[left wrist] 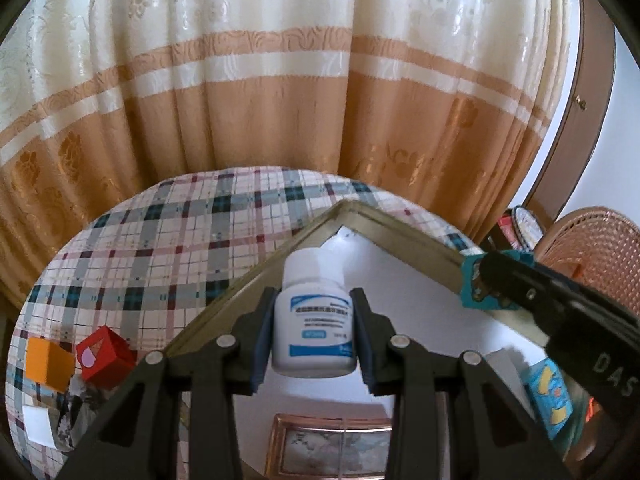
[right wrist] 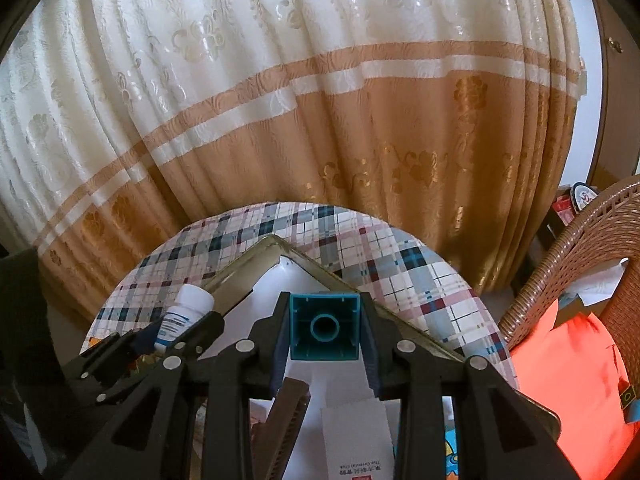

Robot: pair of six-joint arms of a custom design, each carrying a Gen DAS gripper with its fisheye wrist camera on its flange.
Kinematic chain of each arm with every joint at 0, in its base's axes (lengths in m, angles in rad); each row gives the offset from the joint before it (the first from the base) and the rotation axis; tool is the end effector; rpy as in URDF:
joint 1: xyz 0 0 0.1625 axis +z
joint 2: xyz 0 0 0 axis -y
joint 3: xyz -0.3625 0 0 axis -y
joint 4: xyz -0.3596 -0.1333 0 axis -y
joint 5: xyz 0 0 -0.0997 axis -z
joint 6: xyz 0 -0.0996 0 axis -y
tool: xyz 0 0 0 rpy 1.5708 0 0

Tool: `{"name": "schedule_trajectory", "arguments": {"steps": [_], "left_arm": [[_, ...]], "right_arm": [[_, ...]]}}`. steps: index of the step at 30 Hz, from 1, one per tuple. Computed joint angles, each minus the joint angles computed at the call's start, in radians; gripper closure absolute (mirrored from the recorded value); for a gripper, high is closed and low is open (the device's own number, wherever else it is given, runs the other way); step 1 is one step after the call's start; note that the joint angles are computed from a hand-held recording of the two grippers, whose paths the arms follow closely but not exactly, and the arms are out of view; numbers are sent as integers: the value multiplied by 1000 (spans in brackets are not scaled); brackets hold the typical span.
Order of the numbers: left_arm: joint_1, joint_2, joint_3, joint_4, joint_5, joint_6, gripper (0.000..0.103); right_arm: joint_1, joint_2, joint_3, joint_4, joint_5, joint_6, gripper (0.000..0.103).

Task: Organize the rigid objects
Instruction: 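Lower both held items into the tray and open both tools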

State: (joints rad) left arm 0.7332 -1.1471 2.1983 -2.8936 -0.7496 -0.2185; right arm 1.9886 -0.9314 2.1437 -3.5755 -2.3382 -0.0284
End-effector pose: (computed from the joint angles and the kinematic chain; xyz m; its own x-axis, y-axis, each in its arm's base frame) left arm -0.1903 -0.4489 0.1422 -0.7427 0.2262 -0.6302 0.5683 0.7106 -0.4147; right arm 0.2467 -0.3976 0.1373 -0.8500 0.1415 0.5075 -0.3092 0.6460 -0.6979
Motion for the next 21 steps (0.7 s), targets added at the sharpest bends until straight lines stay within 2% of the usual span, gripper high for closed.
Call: {"name": "schedule_trajectory", "arguments": {"steps": [8, 11, 12, 13, 15, 18, 21], "left_arm": [[9, 19, -11, 25, 17, -8, 68], [13, 23, -12, 23, 20, -10, 67], [11, 24, -11, 20, 23, -12, 55], [10, 22, -12, 31, 22, -18, 30], [1, 14, -5, 28, 39, -38, 6], [-23, -1, 34, -89, 57, -5, 2], [-45, -19, 48, -103, 84, -4, 1]], "right_arm": [[-7, 8, -6, 13, 12, 6, 68], [-17, -3, 4, 23, 48, 20, 68], [-18, -5, 5, 32, 49, 31, 59], [-18, -5, 5, 38, 43, 47, 41], [-20, -8, 14, 20, 49, 61, 23], [-8, 1, 28, -71, 38, 44, 23], [7, 11, 40, -163, 21, 27, 23]]}}
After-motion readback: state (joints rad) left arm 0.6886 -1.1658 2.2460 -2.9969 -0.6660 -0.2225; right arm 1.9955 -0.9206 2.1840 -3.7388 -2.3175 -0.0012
